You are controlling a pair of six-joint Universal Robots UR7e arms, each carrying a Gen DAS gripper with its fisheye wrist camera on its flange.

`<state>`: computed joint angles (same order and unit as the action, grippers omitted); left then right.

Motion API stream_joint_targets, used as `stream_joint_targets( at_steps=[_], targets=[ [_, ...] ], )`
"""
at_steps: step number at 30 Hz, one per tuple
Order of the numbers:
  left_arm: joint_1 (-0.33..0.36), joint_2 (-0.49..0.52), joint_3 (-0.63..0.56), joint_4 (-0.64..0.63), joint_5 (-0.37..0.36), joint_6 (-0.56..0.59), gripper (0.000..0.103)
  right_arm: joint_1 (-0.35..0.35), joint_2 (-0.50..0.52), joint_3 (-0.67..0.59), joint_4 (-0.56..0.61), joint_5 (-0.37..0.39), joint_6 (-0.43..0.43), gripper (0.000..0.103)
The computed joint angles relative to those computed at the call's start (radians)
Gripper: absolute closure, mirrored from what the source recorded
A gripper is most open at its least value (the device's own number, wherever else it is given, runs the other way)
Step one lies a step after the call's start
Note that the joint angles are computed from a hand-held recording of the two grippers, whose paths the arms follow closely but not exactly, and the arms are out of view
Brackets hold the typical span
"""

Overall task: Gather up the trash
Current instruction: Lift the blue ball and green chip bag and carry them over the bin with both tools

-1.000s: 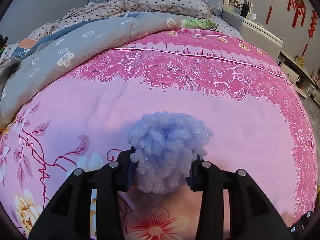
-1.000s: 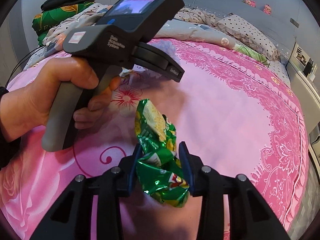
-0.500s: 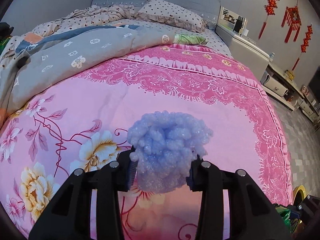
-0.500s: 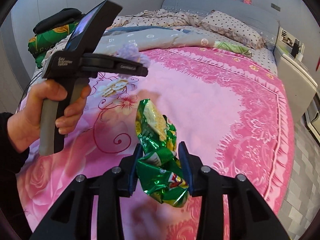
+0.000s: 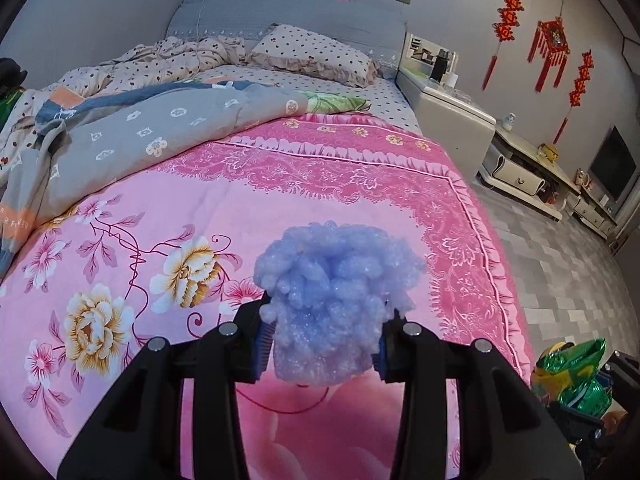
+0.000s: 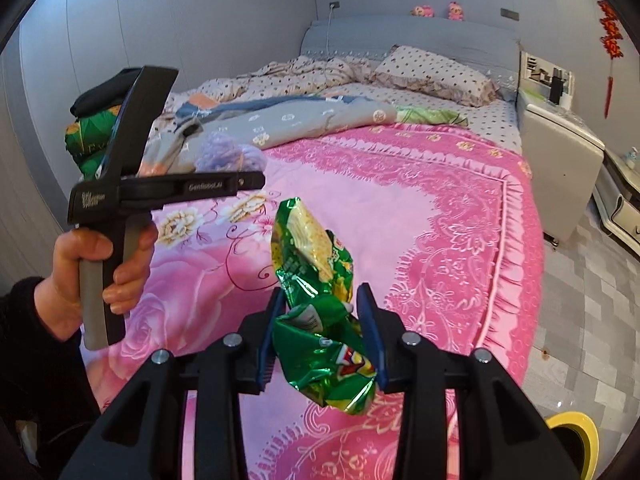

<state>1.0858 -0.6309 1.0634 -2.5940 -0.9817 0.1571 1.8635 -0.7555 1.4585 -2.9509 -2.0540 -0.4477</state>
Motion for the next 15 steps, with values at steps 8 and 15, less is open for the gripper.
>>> stream_joint_targets(
  at_steps=[8,15],
  targets=[
    [-0.084,-0.097,0.174,-0.089,-0.015,0.002,0.066,0.028,-0.108,0.117,-0.131,-0.007,0.019,0.068],
    [-0.158,-0.139,0.256,-0.107,-0.025,-0.007,0.065,0.055,-0.19,0.198,-0.253,-0.046,0.024,0.068]
  ],
)
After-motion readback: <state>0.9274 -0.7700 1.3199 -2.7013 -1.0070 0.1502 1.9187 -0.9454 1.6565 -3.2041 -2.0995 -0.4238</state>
